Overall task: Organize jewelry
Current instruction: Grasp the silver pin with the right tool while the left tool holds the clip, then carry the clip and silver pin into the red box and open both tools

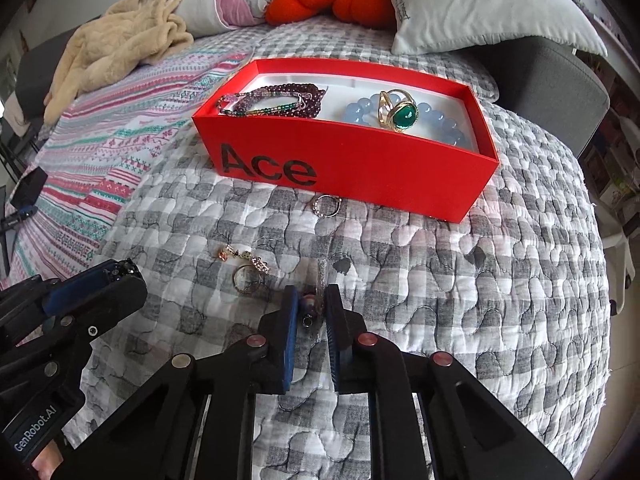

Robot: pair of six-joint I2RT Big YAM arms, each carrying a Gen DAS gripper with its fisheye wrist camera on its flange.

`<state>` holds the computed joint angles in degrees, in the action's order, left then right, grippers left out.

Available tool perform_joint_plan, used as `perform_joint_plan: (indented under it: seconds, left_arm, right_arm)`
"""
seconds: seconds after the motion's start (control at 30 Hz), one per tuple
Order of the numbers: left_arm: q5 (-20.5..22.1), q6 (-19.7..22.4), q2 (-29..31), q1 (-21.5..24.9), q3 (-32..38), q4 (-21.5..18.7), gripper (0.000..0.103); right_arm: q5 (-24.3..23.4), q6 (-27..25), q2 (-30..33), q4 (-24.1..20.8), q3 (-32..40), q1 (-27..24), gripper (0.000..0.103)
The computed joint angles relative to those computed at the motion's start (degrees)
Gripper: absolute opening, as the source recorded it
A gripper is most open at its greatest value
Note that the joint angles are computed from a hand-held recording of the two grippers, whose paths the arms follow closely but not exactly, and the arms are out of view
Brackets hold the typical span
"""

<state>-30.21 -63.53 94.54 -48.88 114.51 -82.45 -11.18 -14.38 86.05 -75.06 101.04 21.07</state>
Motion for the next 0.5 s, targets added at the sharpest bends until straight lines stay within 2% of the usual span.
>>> perform_joint_plan:
  seconds: [0.3, 0.5]
  left_arm:
    - [-0.32, -0.33, 0.06, -0.11, 0.16, -0.32, 0.023]
    - [-0.51, -0.41, 0.18, 0.09, 0.69, -0.31, 0.023]
  right_arm:
    - [-2.45, -0.73, -0.77, -0.86, 0.79, -2.38, 0.013]
    - [-6.06, -0.59, -0.2, -2.88, 3.38, -4.83, 0.013]
